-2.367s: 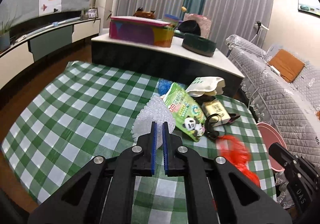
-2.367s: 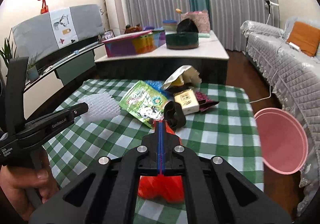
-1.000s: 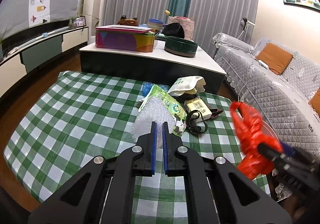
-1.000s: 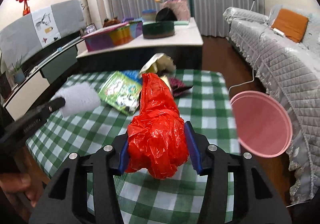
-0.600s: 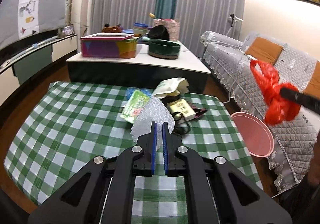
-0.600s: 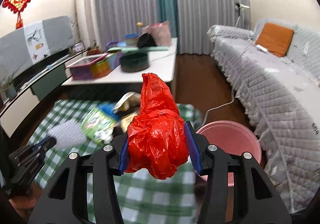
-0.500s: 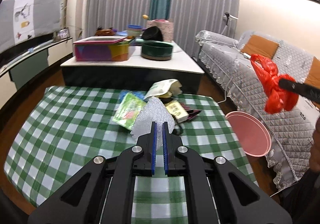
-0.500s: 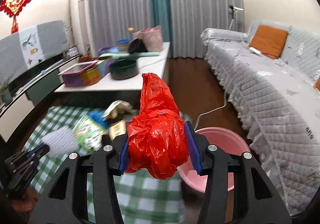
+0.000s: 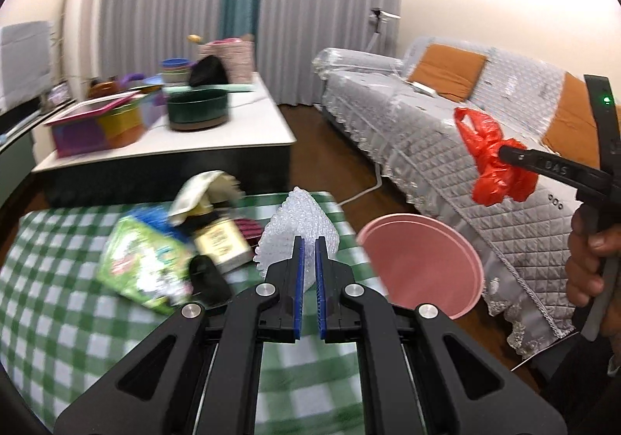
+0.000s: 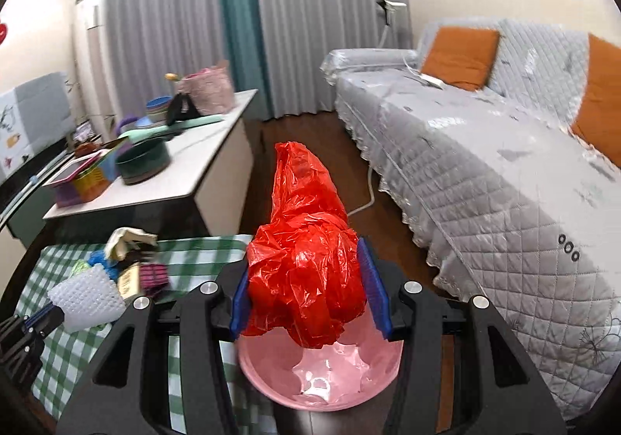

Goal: Collect trash
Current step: 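Open the right tool to drop the red bag into the pink bin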

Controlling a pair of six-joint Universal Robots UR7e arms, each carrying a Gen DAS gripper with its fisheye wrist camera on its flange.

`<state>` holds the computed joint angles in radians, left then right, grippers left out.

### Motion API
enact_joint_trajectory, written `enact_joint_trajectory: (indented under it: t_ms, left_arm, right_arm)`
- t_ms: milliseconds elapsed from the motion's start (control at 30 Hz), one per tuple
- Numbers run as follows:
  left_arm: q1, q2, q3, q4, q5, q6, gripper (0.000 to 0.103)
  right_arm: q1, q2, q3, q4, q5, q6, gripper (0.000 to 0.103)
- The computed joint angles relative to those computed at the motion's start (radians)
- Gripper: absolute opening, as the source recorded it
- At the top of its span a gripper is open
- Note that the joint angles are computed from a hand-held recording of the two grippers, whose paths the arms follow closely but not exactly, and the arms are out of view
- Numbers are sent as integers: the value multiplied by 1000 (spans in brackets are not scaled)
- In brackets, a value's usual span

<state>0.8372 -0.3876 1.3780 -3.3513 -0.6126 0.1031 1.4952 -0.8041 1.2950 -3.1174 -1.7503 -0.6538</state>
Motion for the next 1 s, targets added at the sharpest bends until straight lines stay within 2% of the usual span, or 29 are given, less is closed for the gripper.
enact_joint_trajectory:
  t_ms: [233,533,767,1000]
  left_arm:
    - [28,140,-237,132,-90,25,5]
    - [59,283,-499,301,-145,36,5]
    - [69,342,-610,385,-165,37,5]
    - [72,369,-669,423,-179,43,5]
  right_arm:
    - [-28,54,-83,50,-36,4,49]
    - [-46,79,-123,89,-55,11,50]
    - [-48,91,-139,97,-70,14,50]
    - [-51,94,-145,100,-71,16,50]
